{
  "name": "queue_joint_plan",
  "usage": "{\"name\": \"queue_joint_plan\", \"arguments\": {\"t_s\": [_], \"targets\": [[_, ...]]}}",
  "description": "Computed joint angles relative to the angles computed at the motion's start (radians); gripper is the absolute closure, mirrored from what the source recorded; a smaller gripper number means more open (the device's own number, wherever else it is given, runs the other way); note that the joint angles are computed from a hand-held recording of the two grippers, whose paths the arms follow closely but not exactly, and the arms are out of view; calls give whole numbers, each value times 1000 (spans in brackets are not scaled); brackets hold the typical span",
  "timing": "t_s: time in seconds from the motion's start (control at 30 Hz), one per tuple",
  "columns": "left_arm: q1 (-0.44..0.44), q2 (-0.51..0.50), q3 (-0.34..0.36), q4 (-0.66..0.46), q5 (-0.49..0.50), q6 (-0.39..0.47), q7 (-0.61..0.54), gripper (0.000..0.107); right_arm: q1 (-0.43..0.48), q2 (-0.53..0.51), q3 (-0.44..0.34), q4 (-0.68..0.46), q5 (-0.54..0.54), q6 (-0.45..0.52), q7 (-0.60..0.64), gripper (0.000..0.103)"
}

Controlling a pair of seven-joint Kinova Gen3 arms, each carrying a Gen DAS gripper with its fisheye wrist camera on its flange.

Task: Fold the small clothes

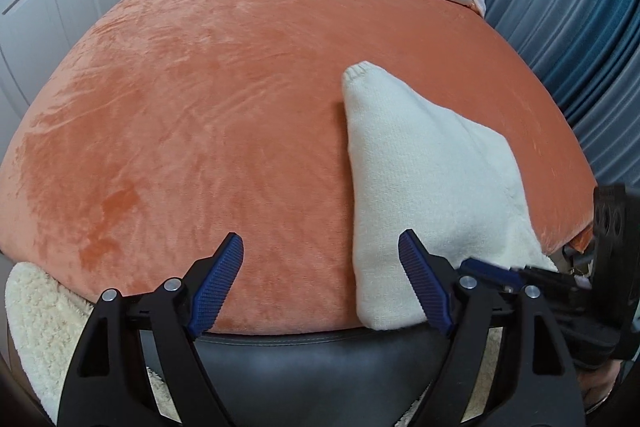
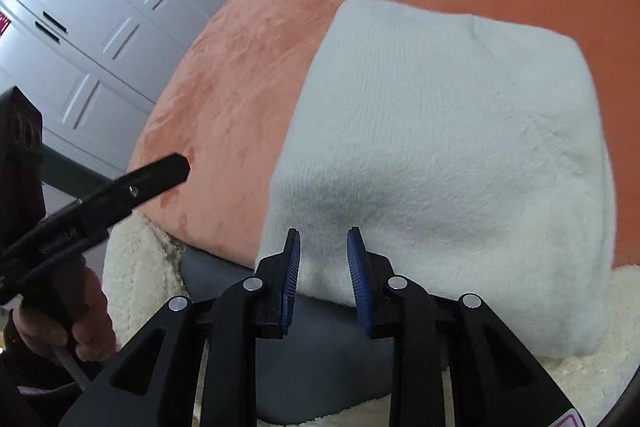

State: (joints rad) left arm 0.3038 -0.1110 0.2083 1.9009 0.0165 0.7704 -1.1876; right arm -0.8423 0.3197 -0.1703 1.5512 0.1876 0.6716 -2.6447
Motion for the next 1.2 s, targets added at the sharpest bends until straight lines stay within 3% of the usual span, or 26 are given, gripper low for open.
{"name": "queue_joint_plan", "arguments": {"t_s": [0.07,0.13,0.23,0.3,0.37,0.43,0.53,0.6,0.63,0.67,0.7,0.77,0.83,0.9,1.0,1.03,1.07,1.13,1.2], "targets": [[12,16,11,-10,1,-5,-5,30,21,37,-11,-8,21,6,-19,80],[24,29,23,-24,-11,-9,5,30,95,83,-88,-14,21,-4,-40,83],[41,34,27,-41,-19,-13,8,27,190,26,-193,56,87,-78,-150,82],[48,34,26,-43,-16,-30,3,23,191,-61,-181,98,160,-75,-231,71],[54,52,24,-50,-4,-44,-5,23,148,-144,-126,147,223,-19,-312,64],[66,84,29,-68,2,-42,-7,23,169,-201,-118,214,248,4,-393,62],[100,135,43,-95,-16,-50,4,23,284,-203,-188,299,262,-78,-475,62],[130,168,47,-115,-62,-43,33,23,313,-171,-211,322,287,-128,-531,62],[147,185,47,-127,-82,-33,49,23,308,-151,-209,322,312,-147,-562,67],[159,197,44,-136,-93,-23,58,23,296,-147,-199,328,344,-160,-579,84],[167,205,40,-142,-97,-15,64,23,268,-160,-174,331,379,-164,-585,91],[175,212,31,-148,-91,-7,72,23,240,-232,-148,343,422,-144,-577,93],[182,219,25,-148,-91,-6,81,23,283,-270,-193,316,401,-70,-541,98],[190,235,21,-151,-95,1,90,23,375,-233,-259,295,326,-31,-471,103],[191,258,16,-162,-72,21,87,22,476,-163,-313,356,219,-78,-416,103],[193,254,14,-161,-74,23,85,22,488,-176,-315,376,204,-112,-430,102],[197,252,12,-159,-82,23,88,22,483,-208,-308,401,203,-151,-461,93],[195,250,9,-157,-80,22,87,22,461,-297,-280,450,245,-222,-541,85],[188,256,8,-159,-58,23,81,21,458,-327,-284,462,301,-251,-575,57]]}}
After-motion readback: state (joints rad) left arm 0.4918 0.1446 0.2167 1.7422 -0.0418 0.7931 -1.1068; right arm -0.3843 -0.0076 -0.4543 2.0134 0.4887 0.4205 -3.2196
